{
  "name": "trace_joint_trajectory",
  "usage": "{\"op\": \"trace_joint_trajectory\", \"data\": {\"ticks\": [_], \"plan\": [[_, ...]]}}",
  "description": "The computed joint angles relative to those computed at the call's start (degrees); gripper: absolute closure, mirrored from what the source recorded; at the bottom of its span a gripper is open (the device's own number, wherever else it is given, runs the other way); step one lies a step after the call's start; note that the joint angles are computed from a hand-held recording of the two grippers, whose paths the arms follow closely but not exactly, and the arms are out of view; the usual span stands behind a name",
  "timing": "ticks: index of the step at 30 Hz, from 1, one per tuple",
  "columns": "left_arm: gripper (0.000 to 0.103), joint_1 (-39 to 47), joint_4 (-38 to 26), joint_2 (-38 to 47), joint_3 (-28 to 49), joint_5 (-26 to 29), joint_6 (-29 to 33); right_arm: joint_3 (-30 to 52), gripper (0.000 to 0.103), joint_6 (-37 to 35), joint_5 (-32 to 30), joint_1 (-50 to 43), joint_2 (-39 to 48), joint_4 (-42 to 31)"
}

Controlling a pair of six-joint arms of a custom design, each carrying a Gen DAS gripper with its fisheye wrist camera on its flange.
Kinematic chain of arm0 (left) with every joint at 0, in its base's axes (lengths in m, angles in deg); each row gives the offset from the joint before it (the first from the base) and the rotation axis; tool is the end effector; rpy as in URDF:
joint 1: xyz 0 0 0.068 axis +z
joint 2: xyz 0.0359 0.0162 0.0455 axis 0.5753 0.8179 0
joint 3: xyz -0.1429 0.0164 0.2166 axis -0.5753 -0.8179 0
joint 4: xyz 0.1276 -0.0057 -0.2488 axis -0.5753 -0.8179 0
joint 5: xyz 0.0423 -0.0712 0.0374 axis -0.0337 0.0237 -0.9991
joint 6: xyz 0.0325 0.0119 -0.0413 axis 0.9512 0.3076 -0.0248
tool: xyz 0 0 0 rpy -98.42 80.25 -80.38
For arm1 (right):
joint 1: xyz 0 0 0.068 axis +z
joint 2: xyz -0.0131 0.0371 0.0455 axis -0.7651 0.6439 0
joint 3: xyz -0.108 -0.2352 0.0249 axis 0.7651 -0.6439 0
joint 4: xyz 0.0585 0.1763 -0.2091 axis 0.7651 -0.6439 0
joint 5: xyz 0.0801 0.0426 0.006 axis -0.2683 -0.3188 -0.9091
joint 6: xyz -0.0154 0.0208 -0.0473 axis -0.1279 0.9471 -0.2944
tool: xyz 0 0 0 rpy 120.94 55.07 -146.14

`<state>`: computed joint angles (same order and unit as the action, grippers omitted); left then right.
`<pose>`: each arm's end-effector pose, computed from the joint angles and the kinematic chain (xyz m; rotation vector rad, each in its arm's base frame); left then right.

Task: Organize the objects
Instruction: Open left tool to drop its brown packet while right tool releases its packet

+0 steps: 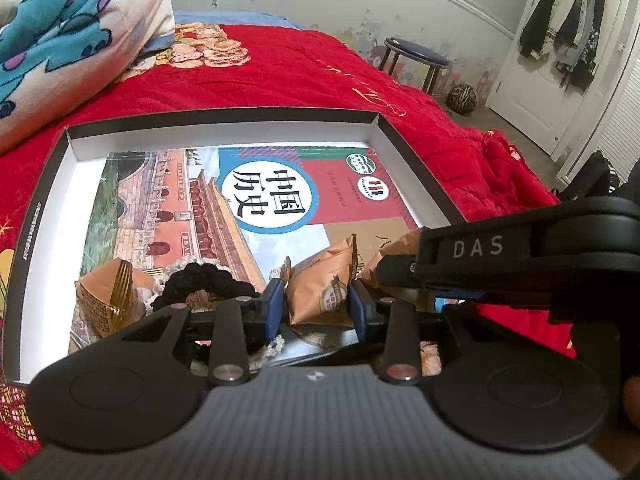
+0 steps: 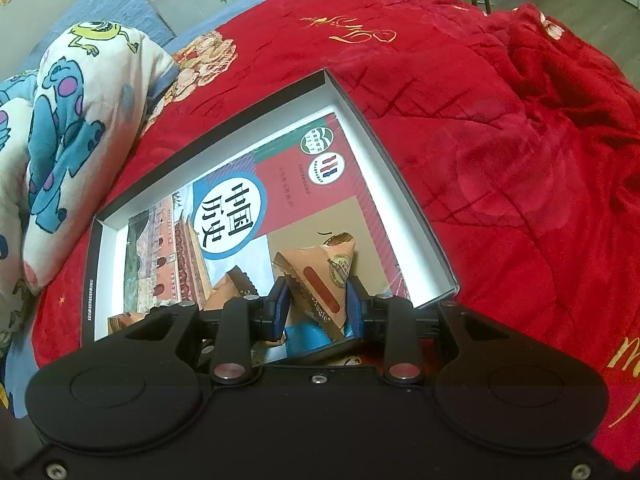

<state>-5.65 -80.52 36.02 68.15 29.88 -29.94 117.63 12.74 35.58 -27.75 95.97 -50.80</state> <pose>0.2638 -0.2090 0.1269 -0.1871 2.3641 -0.1899 0.3430 0.1460 0.1404 0.0095 2.5778 0.5370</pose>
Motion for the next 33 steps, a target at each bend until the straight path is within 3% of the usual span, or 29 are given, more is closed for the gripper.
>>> {"op": "trace_joint_trajectory", "data": {"ticks": [24,33], "plan": [[0.046,0.56,1.50,0.15,-0.94,1.80,1.18,0.08,0.073,-1.12,1.22,0.65,0.14,-0.15],[0.036,1.40,3.71,-1.36,-2.91,4.16,-0.23,-1.68,0.073,0.50,1.11,0.59,-0.84,2.15]]}}
